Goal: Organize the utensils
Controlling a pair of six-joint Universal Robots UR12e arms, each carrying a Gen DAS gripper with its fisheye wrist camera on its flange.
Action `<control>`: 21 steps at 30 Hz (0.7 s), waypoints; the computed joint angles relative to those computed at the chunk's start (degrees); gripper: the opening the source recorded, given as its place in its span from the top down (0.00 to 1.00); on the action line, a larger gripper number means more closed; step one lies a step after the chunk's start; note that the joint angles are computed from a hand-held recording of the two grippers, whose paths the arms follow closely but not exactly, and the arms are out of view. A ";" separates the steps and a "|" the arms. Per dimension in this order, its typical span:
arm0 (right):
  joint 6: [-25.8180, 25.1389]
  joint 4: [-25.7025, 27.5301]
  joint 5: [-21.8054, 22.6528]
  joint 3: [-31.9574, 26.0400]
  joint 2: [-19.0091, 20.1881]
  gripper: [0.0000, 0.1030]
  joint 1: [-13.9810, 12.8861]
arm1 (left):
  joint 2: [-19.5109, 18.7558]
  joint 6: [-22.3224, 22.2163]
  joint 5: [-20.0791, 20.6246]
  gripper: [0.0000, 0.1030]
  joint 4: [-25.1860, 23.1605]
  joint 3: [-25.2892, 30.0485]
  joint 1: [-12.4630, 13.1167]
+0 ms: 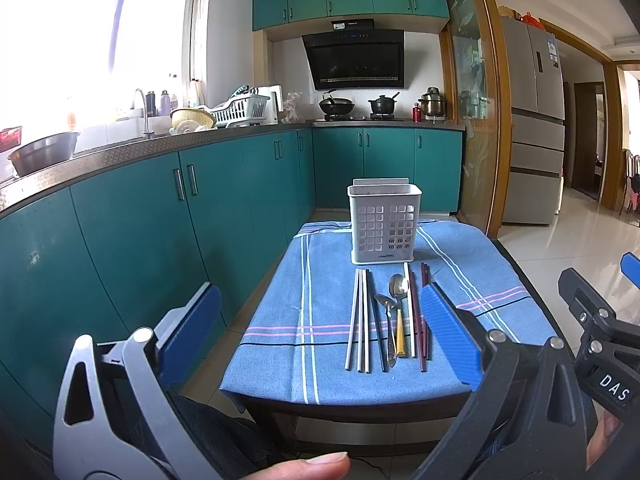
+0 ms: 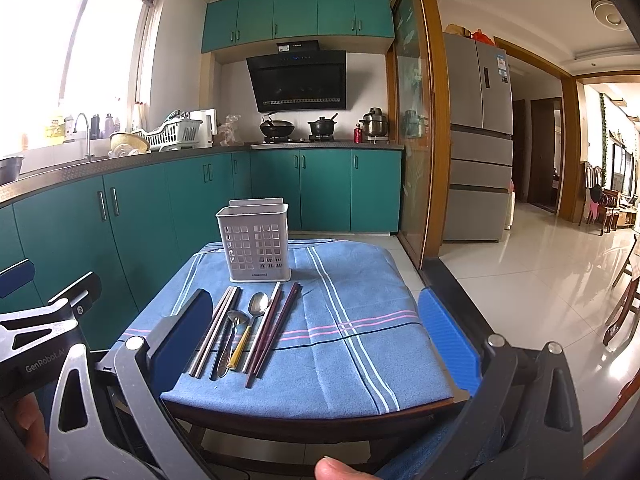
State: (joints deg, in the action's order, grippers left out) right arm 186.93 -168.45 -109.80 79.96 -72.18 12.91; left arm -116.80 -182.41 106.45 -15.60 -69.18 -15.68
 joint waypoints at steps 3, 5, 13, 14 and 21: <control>-0.06 -0.18 -0.05 0.11 -0.04 0.02 0.05 | 0.16 -0.03 0.12 0.04 0.11 -0.09 -0.06; -0.19 -0.23 -0.10 0.12 -0.18 0.02 0.10 | 0.31 -0.07 0.15 0.04 0.24 -0.18 -0.10; -0.71 -0.57 -0.41 -0.03 -0.34 0.02 0.49 | 0.54 -0.29 -0.24 0.04 1.25 -0.90 0.06; -0.77 -0.70 -0.34 0.12 -0.38 0.02 0.44 | 0.54 -0.31 -0.25 0.04 1.24 -0.90 0.06; -0.98 -1.14 -0.18 0.29 -0.28 0.02 0.41 | 0.49 -0.28 -0.07 0.04 1.26 -0.79 -0.01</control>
State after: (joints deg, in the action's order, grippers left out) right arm 185.94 -169.59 -109.99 80.25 -72.46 13.32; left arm -116.30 -182.69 106.37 -14.33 -69.97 -15.69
